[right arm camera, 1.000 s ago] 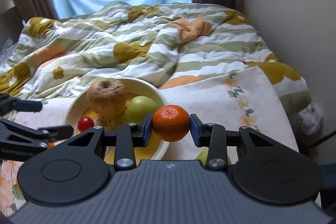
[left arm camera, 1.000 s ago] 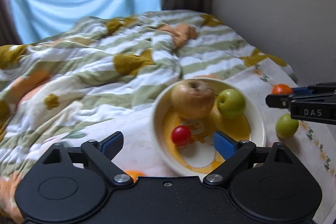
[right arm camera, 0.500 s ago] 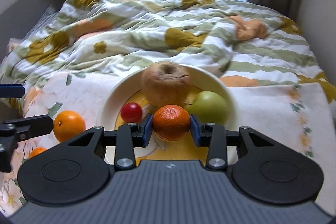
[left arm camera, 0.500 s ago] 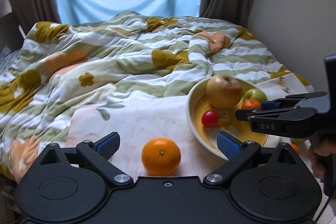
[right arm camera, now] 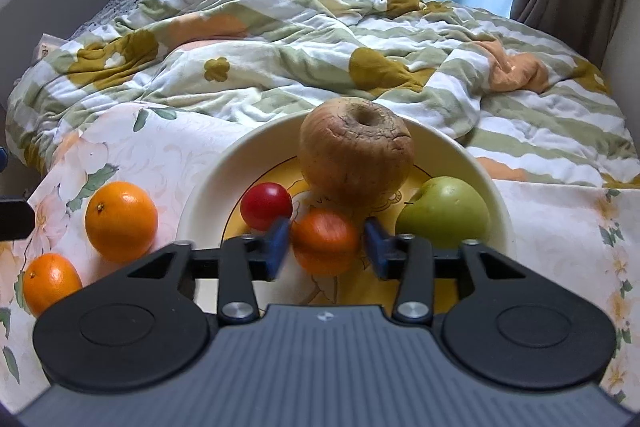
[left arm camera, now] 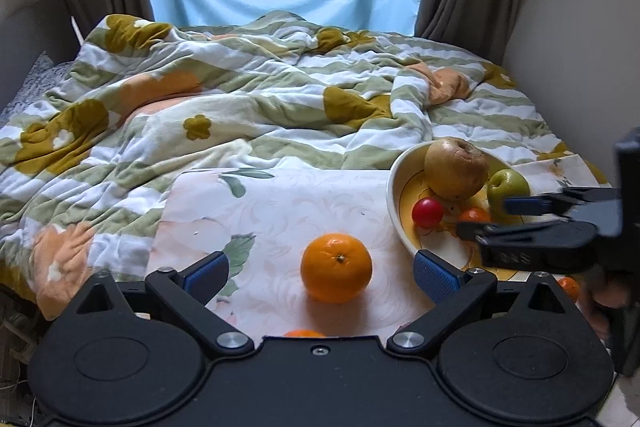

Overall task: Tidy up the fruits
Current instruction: 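Lower the mandarin into the bowl and open the right tool, then grasp the large orange with the left tool while the right tool moves toward the red tomato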

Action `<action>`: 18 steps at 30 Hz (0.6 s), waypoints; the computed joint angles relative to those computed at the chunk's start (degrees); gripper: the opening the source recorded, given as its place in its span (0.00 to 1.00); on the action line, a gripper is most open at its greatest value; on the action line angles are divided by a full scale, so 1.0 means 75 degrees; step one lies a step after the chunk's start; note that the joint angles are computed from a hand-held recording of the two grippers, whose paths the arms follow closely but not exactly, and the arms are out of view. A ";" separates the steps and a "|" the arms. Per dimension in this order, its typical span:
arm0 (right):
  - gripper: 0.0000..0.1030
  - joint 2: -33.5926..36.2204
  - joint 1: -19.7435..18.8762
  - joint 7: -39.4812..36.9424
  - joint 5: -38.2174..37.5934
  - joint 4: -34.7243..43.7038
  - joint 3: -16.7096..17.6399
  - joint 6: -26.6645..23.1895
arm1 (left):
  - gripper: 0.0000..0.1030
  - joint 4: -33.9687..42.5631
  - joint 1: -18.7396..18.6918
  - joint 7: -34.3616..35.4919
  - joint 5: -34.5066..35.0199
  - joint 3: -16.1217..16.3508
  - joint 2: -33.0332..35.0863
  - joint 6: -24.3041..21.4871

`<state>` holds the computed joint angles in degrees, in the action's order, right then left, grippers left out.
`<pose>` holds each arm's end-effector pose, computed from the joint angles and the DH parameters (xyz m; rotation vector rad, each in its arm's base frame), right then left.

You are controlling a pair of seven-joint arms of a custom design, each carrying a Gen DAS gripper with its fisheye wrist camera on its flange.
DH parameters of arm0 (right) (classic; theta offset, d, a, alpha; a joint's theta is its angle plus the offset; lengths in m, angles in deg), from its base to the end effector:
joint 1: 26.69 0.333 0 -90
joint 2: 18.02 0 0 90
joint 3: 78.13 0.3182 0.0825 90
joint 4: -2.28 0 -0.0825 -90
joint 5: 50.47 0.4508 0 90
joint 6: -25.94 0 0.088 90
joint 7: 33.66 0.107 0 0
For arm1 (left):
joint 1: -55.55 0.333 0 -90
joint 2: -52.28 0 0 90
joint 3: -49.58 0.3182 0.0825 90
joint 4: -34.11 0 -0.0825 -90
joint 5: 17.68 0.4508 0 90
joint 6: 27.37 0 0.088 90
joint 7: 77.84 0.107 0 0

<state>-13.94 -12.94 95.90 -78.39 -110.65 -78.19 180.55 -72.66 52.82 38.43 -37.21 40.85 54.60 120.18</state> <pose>0.6543 0.1756 0.4787 -1.7326 1.8757 -0.7053 0.6711 -0.1289 0.5484 -1.4316 2.2343 -0.8665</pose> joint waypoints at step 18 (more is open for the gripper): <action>1.00 -0.2393 -0.0770 0.1016 -0.0944 -0.1603 0.0992 -0.0409 | 0.98 -0.1571 -0.0400 -0.0436 -0.0049 0.0508 -0.1627 0.1054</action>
<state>-31.89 -18.72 103.52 -85.48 -122.67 -70.75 177.48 -84.44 49.82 35.16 -37.58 44.67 42.39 128.08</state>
